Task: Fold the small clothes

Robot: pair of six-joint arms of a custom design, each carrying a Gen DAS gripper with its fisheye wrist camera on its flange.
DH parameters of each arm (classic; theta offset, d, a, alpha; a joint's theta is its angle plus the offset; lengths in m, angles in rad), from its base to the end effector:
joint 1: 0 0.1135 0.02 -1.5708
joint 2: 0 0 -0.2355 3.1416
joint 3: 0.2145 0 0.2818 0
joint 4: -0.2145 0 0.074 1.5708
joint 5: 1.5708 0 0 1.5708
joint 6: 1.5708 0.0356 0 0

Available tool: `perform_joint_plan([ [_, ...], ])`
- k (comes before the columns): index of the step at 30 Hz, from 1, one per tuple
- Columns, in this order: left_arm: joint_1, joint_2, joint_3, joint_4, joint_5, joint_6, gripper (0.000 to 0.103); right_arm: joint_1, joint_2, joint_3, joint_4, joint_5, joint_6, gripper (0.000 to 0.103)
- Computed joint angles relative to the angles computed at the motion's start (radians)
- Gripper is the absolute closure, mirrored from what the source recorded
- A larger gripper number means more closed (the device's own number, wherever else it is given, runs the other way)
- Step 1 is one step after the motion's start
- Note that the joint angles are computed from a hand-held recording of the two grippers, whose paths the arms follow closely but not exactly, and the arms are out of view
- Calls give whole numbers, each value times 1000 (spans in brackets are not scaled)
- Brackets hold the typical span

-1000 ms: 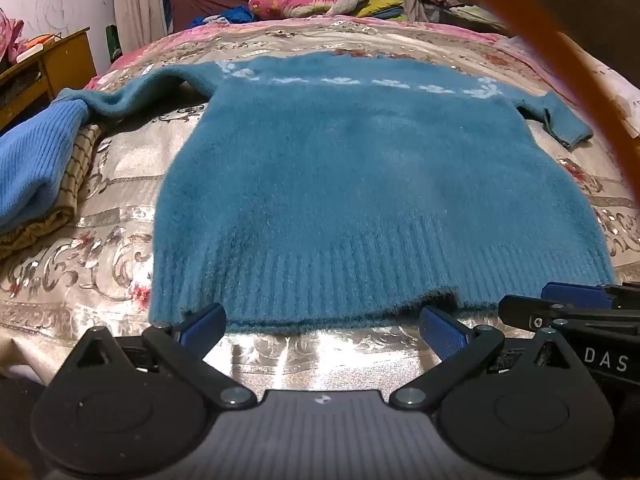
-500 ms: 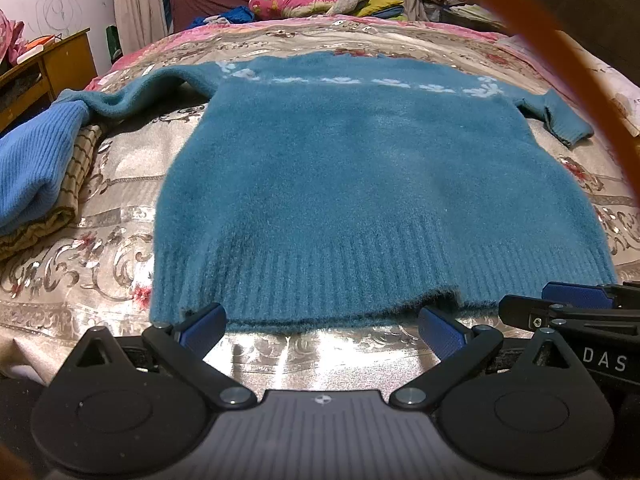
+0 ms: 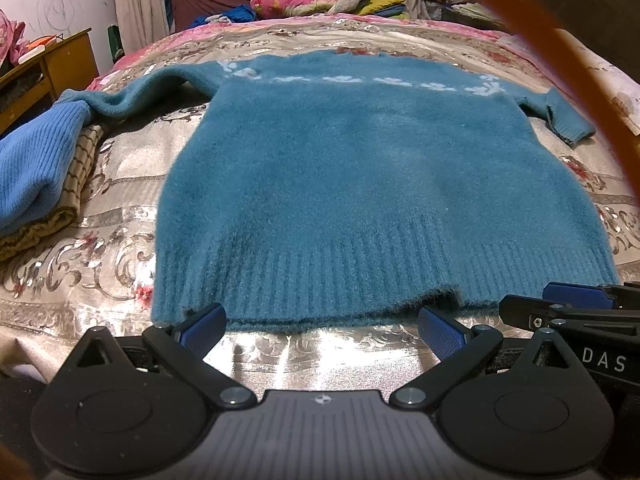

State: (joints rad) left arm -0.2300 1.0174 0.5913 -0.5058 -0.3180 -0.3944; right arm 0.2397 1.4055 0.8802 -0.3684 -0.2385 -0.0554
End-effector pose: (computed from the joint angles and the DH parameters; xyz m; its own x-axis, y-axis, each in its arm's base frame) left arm 0.2324 -0.0430 0.1681 -0.7351 -0.2027 -0.6470 -0.2680 0.9634 0.0026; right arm 0.3065 0.0836 0.1750 -0.7352 -0.2351 -0.6358 -0.4158 0.8971 0.1492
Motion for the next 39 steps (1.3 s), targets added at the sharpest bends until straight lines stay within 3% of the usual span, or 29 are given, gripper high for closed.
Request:
perform_joint_plan([
  [39, 12, -7, 0, 3, 35, 6, 0, 7, 1, 10, -10, -3, 19, 60],
])
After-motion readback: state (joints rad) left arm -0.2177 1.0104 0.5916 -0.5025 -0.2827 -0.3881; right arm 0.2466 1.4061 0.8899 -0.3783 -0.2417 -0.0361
